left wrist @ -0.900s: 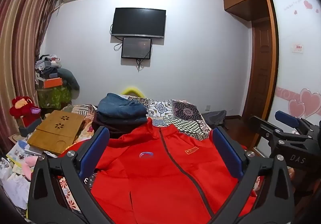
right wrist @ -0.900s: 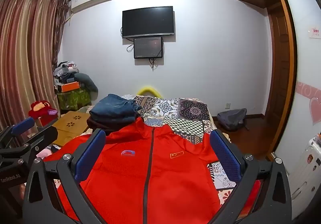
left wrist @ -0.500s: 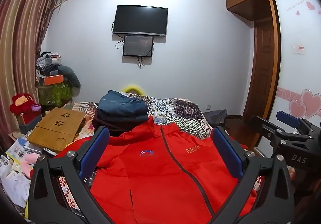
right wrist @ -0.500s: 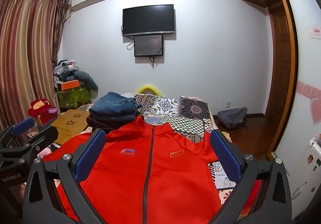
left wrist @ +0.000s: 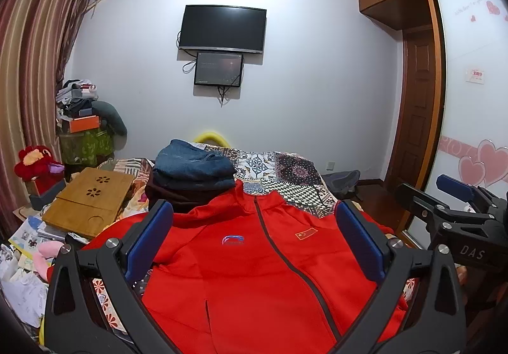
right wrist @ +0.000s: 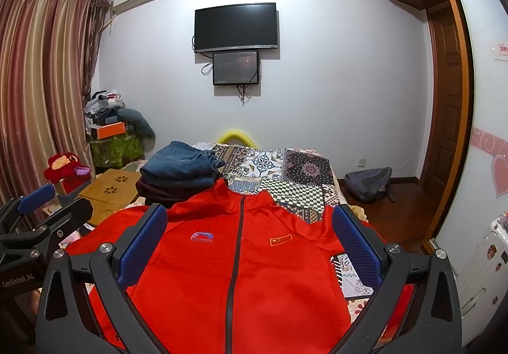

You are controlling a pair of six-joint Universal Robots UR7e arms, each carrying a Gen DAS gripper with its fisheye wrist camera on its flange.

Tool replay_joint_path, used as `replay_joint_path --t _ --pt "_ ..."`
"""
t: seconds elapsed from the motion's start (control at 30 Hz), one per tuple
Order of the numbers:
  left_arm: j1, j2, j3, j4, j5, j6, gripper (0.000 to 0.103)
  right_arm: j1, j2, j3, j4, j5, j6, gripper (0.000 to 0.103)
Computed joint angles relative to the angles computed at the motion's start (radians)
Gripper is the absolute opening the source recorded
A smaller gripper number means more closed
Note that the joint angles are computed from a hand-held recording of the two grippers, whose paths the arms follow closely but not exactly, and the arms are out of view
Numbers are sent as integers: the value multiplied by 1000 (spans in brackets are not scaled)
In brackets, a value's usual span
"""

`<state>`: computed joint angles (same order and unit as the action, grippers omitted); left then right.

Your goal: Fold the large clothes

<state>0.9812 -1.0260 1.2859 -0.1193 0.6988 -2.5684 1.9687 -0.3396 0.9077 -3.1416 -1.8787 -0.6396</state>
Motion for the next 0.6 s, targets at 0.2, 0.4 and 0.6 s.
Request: replay_joint_path --t 0.2,0.4,0.6 --pt "4 0 2 -2 2 -2 103 -1 4 -2 2 -1 -3 103" --pt "3 -2 7 -6 0 -2 103 -1 2 5 -1 -3 -6 103" --pt "4 -1 4 -4 0 -2 103 0 2 2 2 -4 -6 103"
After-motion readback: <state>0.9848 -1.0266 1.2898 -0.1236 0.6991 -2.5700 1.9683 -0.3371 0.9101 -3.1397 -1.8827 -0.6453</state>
